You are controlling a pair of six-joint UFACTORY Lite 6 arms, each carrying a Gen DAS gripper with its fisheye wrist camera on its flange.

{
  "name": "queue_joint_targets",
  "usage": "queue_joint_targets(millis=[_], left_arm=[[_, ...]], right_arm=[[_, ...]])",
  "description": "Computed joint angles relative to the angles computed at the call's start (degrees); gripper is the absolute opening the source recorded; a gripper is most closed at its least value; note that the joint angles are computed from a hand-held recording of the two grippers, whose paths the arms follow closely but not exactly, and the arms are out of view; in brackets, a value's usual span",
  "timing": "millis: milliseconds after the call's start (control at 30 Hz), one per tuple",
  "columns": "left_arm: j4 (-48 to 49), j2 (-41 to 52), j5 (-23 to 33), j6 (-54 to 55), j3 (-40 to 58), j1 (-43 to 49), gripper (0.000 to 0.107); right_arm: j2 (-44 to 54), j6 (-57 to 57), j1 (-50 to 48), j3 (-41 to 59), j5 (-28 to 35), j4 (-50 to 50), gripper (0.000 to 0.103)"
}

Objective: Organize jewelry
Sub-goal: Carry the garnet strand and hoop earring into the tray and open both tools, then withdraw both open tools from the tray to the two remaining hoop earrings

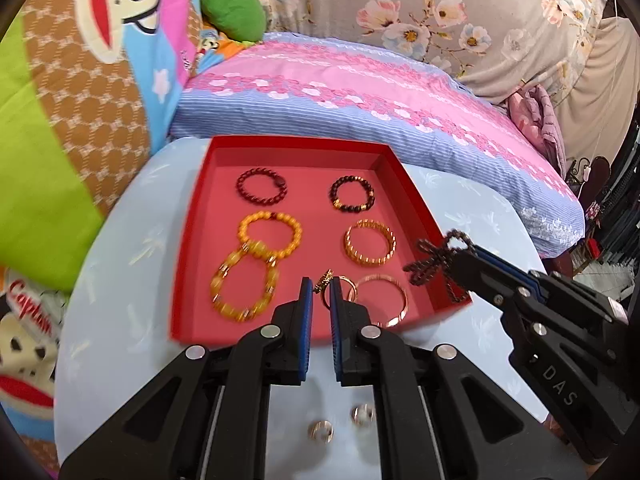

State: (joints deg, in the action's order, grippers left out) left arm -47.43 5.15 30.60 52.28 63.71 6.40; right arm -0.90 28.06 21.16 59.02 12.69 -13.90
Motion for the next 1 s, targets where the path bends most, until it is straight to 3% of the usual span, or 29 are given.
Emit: queue_joint_targets(millis=[367, 467, 633, 800, 867, 1000], left_arm=[[2.1, 15.0, -3.4, -2.8, 9.9, -3.9, 0.009], [2.5, 16.2, -3.6, -3.5, 11.0, -3.3, 0.013], [2.5, 15.4, -5.1, -3.9, 10.5, -1.3, 0.033], [1.8, 15.0, -4.7, -4.1, 10.1, 1.0, 0.038], [2.0, 14.3, -5.1, -4.1, 9.4, 1.8, 0.042], [0.9, 12.6, -5.9, -2.8, 7.5, 3.1, 0.052]], right_arm=[[14.8, -13.8, -3.2, 10.3, -1.6, 14.0, 0.006], [18.0, -16.7, -3.4, 13.0, -1.6, 17.1, 0.006], [24.5, -20.0, -3.3, 20.5, -0.4, 20.9, 0.006], [31.7, -18.2, -2.0, 29.1, 1.6, 18.7, 0.007], [33.8, -13.2, -1.2, 31.2, 2.2, 13.6, 0.010], [31.7, -1.0, 0.1, 28.6, 0.6, 1.0, 0.026]])
